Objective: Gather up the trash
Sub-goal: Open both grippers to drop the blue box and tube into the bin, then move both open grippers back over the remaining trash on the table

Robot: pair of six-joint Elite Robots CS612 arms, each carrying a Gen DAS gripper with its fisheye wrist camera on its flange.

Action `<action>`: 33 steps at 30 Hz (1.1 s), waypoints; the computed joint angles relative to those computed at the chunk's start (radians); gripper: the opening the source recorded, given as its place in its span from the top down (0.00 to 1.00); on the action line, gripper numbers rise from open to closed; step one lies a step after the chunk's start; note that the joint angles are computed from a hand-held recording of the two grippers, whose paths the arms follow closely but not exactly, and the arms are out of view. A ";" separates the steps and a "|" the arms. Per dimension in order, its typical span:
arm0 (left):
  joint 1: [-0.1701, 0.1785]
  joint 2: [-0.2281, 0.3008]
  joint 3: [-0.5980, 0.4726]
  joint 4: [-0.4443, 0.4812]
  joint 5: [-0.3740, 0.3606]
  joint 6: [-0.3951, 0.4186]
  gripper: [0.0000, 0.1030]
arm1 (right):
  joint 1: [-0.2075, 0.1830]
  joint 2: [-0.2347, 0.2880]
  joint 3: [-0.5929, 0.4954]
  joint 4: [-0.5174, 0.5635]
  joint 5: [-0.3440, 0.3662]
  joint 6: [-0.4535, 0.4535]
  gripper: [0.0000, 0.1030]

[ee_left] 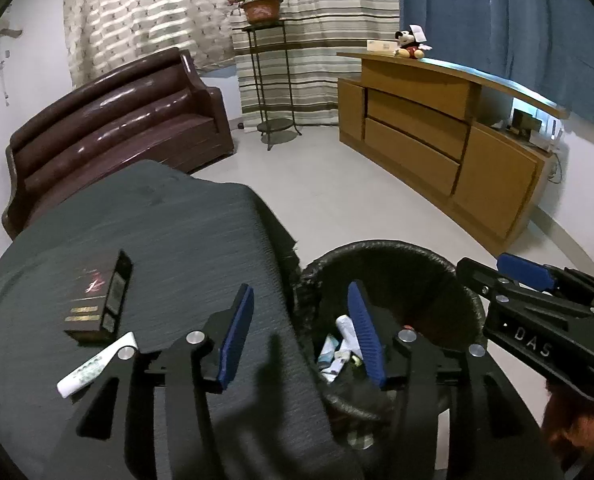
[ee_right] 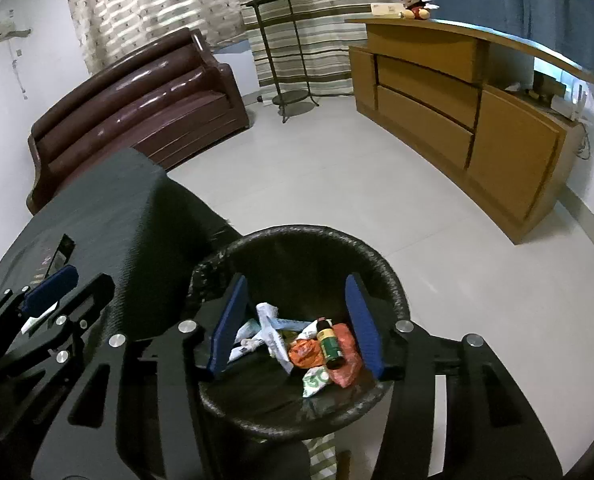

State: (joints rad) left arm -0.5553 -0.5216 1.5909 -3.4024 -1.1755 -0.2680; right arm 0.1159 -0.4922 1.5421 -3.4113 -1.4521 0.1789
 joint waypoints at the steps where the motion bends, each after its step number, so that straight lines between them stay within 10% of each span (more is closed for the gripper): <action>1: 0.002 -0.001 0.003 0.000 0.002 -0.002 0.52 | 0.002 -0.001 0.000 0.002 0.001 -0.001 0.51; 33: 0.077 -0.057 0.157 -0.029 0.089 -0.093 0.47 | 0.099 -0.010 -0.023 0.065 0.021 -0.096 0.41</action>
State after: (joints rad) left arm -0.4787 -0.5783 1.7478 -3.4315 -1.0868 -0.3612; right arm 0.2150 -0.5022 1.5189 -3.3466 -1.4312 0.0827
